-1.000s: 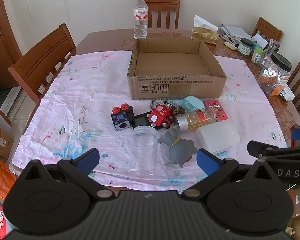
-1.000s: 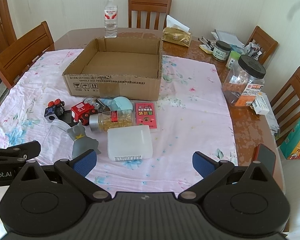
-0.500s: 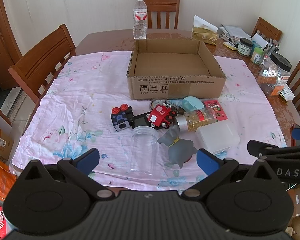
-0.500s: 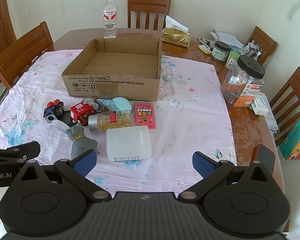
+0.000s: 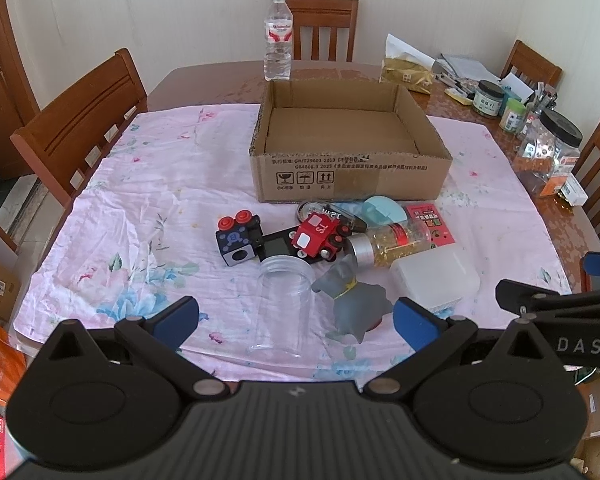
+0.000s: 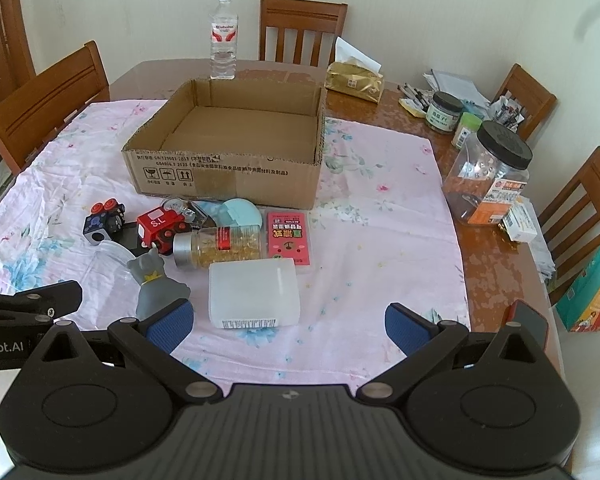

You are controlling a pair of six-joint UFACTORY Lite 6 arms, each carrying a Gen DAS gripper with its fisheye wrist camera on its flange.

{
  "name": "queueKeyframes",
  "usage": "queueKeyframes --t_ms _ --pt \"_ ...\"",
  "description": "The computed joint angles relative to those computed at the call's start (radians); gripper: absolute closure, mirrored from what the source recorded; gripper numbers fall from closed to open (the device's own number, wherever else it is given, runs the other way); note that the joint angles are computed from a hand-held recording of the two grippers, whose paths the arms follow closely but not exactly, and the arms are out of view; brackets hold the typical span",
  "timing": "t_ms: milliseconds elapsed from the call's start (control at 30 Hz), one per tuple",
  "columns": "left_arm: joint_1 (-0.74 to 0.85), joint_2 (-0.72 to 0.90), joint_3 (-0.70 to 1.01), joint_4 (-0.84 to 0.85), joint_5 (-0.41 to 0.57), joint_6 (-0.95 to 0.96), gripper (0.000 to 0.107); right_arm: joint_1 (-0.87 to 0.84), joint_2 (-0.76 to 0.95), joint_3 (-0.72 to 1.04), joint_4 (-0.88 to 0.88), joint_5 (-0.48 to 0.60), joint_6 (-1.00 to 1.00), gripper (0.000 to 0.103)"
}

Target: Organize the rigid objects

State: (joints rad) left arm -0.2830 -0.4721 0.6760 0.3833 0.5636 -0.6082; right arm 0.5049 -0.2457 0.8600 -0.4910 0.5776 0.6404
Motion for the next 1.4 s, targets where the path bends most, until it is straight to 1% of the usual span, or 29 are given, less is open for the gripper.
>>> queueKeyframes --t_ms 433,600,800,900,1067,1300,1400 --pt "0.11 0.051 -0.101 -0.041 -0.133 0.102 0.004 -0.061 0.002 -0.046 0.087 -0.149 -0.139 0.0" --pt "0.168 0.086 -0.142 -0.073 -0.215 0.179 0.004 -0.083 0.033 -0.053 0.1 -0.181 -0.168 0.0" --pt "0.215 0.18 -0.163 -0.164 -0.311 0.304 0.004 -0.118 0.079 -0.06 0.179 -0.218 -0.251 0.0" --pt "0.228 0.237 -0.16 -0.179 -0.342 0.327 0.004 -0.127 0.111 -0.056 0.211 -0.233 -0.278 0.0" --pt "0.247 0.307 -0.156 -0.173 -0.369 0.329 0.004 -0.138 0.172 -0.04 0.293 -0.266 -0.357 0.0" --pt "0.309 0.364 -0.144 -0.17 -0.382 0.359 0.004 -0.132 0.273 0.004 0.318 -0.293 -0.396 0.0" --pt "0.34 0.377 -0.142 -0.153 -0.382 0.362 0.004 -0.139 0.315 0.03 0.364 -0.297 -0.439 0.0"
